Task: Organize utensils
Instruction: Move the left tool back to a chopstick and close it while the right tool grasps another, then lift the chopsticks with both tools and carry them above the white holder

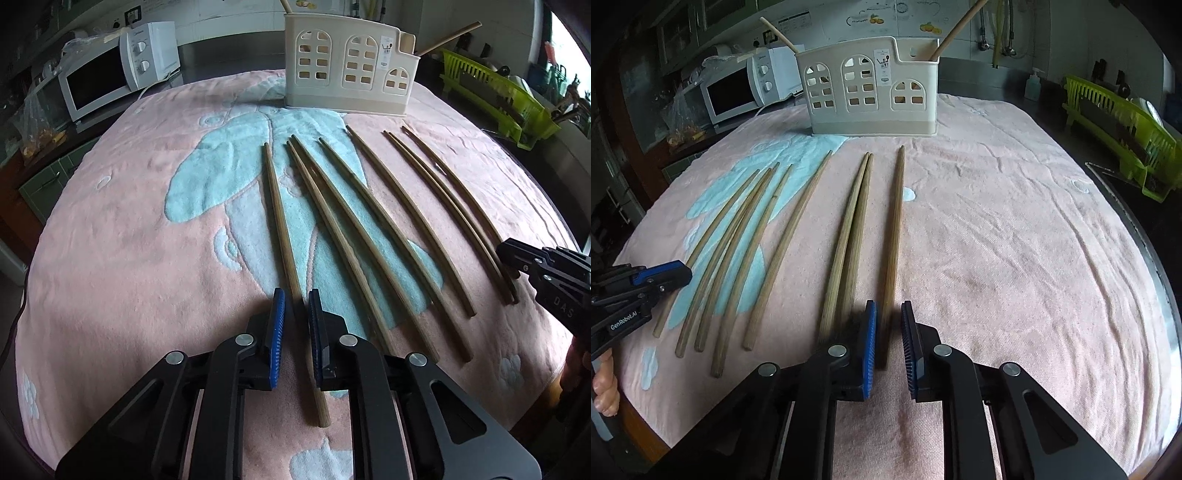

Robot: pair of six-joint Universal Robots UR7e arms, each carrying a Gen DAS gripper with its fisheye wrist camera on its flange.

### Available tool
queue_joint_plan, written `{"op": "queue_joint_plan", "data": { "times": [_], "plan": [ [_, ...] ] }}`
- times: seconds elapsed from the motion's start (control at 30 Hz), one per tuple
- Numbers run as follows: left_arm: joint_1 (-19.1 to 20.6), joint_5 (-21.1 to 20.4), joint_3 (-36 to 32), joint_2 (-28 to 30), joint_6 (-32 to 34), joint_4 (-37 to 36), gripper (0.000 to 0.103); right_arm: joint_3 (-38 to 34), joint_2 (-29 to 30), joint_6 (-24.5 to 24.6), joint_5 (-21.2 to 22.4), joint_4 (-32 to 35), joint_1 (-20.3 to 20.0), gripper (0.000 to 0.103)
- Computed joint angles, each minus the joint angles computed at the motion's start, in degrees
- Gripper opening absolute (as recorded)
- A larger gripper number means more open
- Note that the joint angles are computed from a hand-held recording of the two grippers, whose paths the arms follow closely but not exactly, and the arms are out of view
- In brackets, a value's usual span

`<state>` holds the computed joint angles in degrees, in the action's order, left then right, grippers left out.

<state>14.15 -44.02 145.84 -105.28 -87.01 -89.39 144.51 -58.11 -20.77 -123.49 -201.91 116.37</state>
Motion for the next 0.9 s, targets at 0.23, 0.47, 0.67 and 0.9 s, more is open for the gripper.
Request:
{"op": "queue_joint_plan", "data": {
  "times": [0.23, 0.47, 0.67, 0.9],
  "plan": [
    [0.0, -0.1, 0.0, -0.9, 0.4, -0.2, 0.009, 0.8, -1.4, -0.2, 0.5, -0.9, -0.4, 0.007],
    [-2.2, 1.0, 0.3, -4.5, 0.2, 1.5, 0.008, 1.3, -6.9, -0.9, 2.6, -0.4, 1.8, 0.007],
    [-5.4, 3.5, -0.9, -8.2, -2.3, 6.4, 0.006, -0.2, -11.0, -1.6, 5.4, 0.6, 3.9, 0.007],
    [-7.1, 7.3, -2.4, -10.1, -4.5, 11.0, 0.006, -3.9, -12.5, -2.0, 8.5, 2.6, 5.1, 0.007]
  ]
}}
